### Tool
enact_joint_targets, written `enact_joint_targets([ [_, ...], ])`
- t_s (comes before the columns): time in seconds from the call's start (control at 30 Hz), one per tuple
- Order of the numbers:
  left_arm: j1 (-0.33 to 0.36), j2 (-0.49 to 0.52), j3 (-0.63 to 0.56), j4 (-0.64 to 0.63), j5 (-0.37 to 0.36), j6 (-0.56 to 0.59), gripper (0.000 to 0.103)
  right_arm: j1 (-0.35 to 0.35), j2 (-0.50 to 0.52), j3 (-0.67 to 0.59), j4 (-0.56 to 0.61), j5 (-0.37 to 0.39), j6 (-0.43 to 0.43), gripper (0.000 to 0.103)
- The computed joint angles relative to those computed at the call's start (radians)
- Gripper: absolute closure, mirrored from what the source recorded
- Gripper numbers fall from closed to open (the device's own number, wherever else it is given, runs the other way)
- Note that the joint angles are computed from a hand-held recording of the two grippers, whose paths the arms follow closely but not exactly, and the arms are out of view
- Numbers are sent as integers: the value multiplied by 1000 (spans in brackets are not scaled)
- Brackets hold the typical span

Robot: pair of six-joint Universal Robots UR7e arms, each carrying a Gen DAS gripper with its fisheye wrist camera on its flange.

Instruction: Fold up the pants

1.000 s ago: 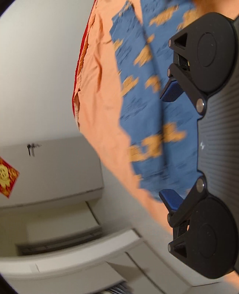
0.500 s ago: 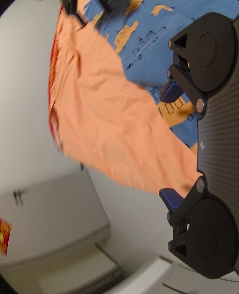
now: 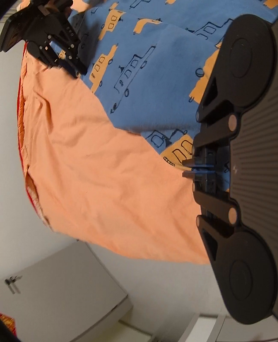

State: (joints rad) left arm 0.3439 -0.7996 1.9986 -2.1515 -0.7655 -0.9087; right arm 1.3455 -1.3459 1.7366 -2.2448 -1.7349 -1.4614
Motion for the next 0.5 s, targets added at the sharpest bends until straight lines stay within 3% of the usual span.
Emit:
enact_joint_targets([
  [0.03,-10,2,-7,31,16,-47,103,2,-5,7,-2,-6,-17,92],
  [0.1,-30,-4,-15,81,42,-138,103,7,-18,32,-27,-17,-64,102],
  [0.23,-70,-11,-73,338,142,-364,103,12,-57,74,-109,47,-95,103],
  [0.37,-66,-7,-125,533,229,-565,103,46,-53,118,-324,141,-68,103],
  [0.43,-38,5,-141,562,233,-587,103,77,-14,127,-425,130,-37,103],
  [0.5,-2,18,-141,550,222,-587,103,110,47,136,-525,56,-16,103],
])
